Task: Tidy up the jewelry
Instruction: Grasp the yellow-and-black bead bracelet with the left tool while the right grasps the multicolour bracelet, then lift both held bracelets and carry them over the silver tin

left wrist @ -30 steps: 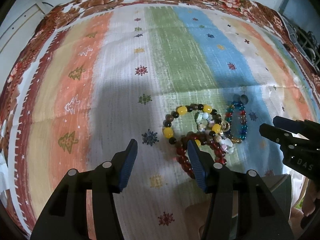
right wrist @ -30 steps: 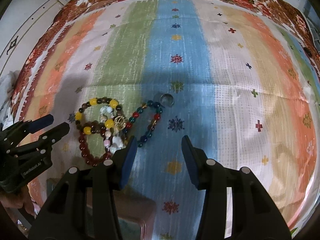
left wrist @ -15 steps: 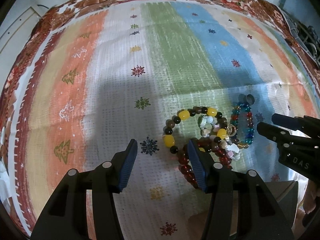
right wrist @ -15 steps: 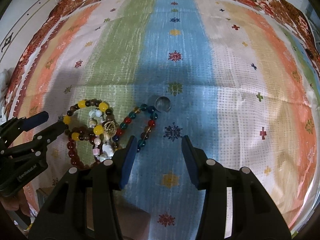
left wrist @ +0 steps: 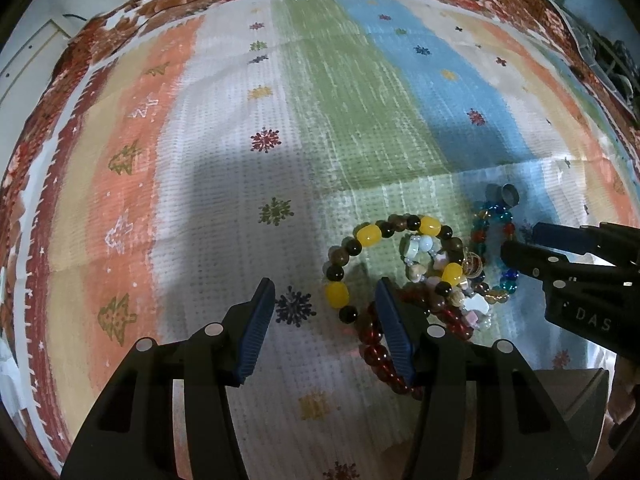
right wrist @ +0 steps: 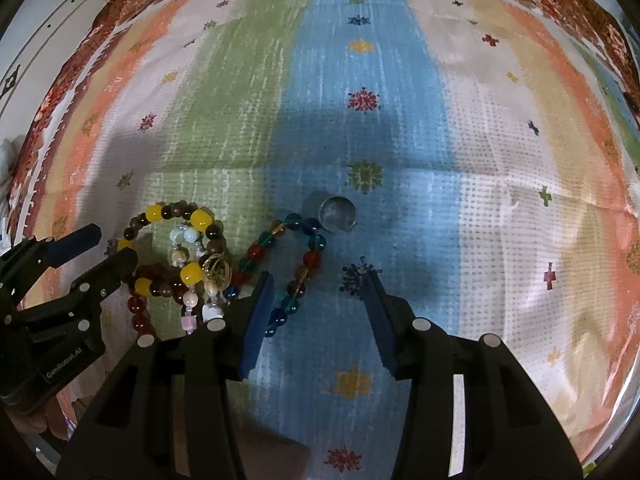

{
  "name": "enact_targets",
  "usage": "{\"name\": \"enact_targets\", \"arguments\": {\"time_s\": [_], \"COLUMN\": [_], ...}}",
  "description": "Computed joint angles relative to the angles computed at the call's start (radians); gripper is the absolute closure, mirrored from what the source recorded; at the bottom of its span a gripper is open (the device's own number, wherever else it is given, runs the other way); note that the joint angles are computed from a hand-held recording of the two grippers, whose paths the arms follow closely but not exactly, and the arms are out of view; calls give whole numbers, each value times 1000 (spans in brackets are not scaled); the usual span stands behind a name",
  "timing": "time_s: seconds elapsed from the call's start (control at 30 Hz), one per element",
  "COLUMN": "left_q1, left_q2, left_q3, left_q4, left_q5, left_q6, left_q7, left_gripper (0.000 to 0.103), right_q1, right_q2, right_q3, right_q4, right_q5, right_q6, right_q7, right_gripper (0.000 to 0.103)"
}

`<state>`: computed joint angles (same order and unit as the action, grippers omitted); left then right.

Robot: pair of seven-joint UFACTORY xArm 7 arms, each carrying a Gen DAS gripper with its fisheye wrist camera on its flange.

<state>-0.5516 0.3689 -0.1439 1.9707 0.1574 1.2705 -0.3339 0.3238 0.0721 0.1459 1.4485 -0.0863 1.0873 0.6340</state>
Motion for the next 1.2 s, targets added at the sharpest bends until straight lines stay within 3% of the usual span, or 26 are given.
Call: {"name": "enact_targets", "arguments": {"time_s": [0.2, 0.33, 0.4, 0.47, 0.53, 0.6, 1.2], "left_q1": [1, -8, -6, -6, -8, -4, 2], "left_q2": [24, 35, 30, 32, 36, 27, -46], "left_q3": [1, 6, 3, 2, 2, 2, -20], "left_q4": [18, 22, 9, 16, 26, 16, -2], "left_q5": [-3, 15, 10, 7, 6, -5, -43], "left_q6": [8, 15, 6, 14, 26, 19, -66], "left_q7": [19, 37, 54, 64, 72, 70, 30], "left_gripper": [51, 59, 65, 78, 92, 92, 92], "right_q1": [-1, 5, 8, 11, 12, 8, 8], "right_q2": [18, 29, 32, 35, 33, 32, -69], "right_q3": [-2, -2, -2, -3, -3, -3, 17], "right_q4": [13, 23, 25, 27, 25, 24, -14], "right_q5": [6, -12, -18, -27, -29, -9, -25], "right_q6": [5, 12, 15, 19, 18, 14, -29], "right_q7": [-8, -15, -14, -13, -19, -36, -50], "right_gripper": [54, 55, 56, 59, 71, 92, 92]}}
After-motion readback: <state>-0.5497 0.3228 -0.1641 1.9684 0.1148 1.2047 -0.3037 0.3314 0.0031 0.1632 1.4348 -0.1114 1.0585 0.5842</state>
